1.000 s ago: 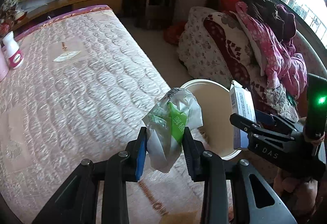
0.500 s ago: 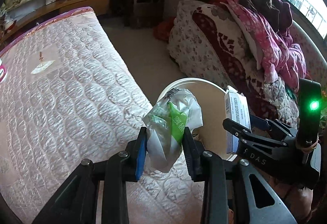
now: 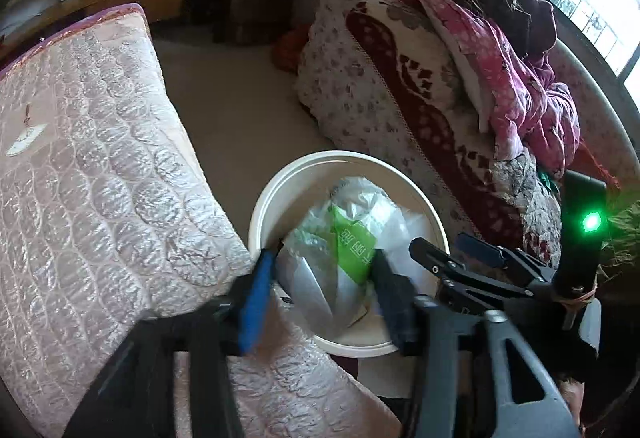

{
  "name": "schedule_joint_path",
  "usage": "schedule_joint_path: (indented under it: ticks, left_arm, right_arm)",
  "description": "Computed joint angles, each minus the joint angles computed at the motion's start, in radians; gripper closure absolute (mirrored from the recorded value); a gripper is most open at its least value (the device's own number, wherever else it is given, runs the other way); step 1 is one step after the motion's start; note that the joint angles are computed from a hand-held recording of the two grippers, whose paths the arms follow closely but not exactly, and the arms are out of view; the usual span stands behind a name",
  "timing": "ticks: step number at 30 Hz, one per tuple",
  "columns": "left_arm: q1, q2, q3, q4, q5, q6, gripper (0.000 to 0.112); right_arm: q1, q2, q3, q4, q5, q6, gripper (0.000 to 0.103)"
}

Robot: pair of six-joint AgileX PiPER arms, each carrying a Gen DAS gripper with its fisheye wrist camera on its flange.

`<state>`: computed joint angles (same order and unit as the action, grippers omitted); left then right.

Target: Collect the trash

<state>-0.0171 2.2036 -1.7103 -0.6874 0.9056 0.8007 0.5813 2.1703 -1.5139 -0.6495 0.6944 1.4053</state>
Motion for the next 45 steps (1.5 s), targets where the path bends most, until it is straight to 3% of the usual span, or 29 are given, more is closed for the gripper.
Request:
schedule_joint_path:
  ticks: [8,13,20,29,34,38,45]
  left_arm:
    - [0.019,-0.050,0.084,-0.003,-0.084,0.033,0.045]
    - [0.054,-0.137,0.209,-0.052,-0.176,0.140,0.044]
    - [0.124,-0.276,0.385,-0.238,-0.302,0.366,0.027]
    - [0.264,-0.376,0.471,-0.414,-0.299,0.562,0.023]
    - [0.331,-0.435,0.504,-0.453,-0.274,0.621,0.023]
    - [0.363,-0.467,0.517,-0.469,-0.263,0.619,0.023]
    - [0.393,-0.545,0.595,-0.576,-0.289,0.770,0.023]
  right_arm:
    - [0.002,-0.013,0.033,0.016,-0.008,0.012,0.034]
    - [0.061,-0.048,0.050,-0.085,0.013,0.122,0.034]
    - [0.170,-0.077,0.032,-0.206,0.096,0.250,0.034]
    - [0.267,-0.117,0.014,-0.274,0.183,0.328,0.033]
    - [0.332,-0.136,0.000,-0.341,0.253,0.376,0.025]
    - [0.379,-0.138,-0.041,-0.368,0.322,0.379,0.024]
    - [0.447,-0.127,-0.104,-0.420,0.430,0.373,0.024]
